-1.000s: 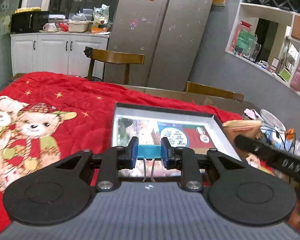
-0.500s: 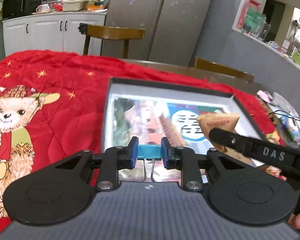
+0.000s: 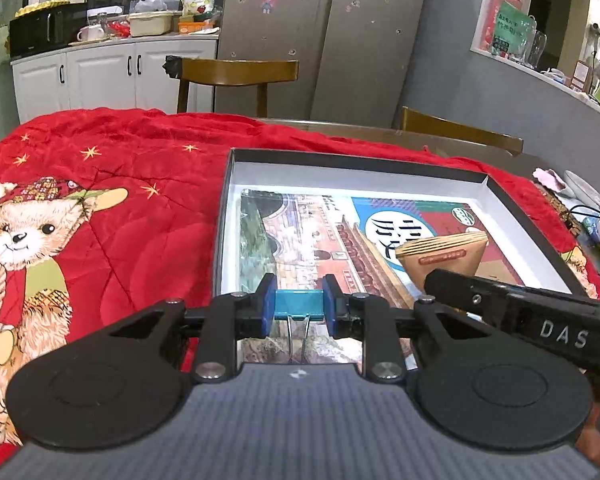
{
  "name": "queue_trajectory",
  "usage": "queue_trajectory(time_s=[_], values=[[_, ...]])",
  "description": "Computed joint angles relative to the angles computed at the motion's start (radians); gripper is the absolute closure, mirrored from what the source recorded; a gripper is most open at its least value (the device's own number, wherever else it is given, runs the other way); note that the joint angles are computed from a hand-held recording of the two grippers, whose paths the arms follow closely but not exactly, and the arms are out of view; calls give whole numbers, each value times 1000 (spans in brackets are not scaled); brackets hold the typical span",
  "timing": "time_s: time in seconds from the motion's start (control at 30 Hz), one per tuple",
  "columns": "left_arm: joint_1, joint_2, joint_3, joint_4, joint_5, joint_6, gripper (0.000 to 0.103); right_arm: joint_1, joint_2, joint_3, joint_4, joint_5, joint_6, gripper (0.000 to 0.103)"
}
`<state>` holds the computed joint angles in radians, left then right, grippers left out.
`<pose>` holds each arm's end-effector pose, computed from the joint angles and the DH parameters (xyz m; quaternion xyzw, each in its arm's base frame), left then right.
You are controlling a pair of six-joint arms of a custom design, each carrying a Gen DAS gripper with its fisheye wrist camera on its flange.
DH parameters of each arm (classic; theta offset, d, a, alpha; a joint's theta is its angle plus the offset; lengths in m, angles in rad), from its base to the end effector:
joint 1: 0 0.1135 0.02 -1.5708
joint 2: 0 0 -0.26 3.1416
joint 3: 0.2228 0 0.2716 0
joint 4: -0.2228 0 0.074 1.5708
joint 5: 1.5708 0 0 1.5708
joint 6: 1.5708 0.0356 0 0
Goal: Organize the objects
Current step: 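Carry the clip and paper piece over the black box with both tools, then open both tools to drop the clip and paper piece into the box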
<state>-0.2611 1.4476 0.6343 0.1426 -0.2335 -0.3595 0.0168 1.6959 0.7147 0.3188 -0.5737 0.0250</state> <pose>0.2908 -0.0692 0.1528 -0.0946 0.8907 -0.0320 0.4434 0.3312 0.0249 0.1208 -0.1206 0.8624 0.2630 0.4154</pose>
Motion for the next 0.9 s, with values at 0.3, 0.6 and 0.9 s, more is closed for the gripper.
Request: queue_trajectory(time_s=[0.3, 0.6, 0.9], values=[[-11, 23, 5, -3, -11, -3, 74, -2, -3, 2, -15, 10, -16, 70], [-11, 27, -1, 6, -19, -2, 74, 5, 7, 4, -19, 15, -32, 70], [-11, 28, -1, 3, -20, -9, 73, 1, 9, 1, -16, 4, -32, 68]])
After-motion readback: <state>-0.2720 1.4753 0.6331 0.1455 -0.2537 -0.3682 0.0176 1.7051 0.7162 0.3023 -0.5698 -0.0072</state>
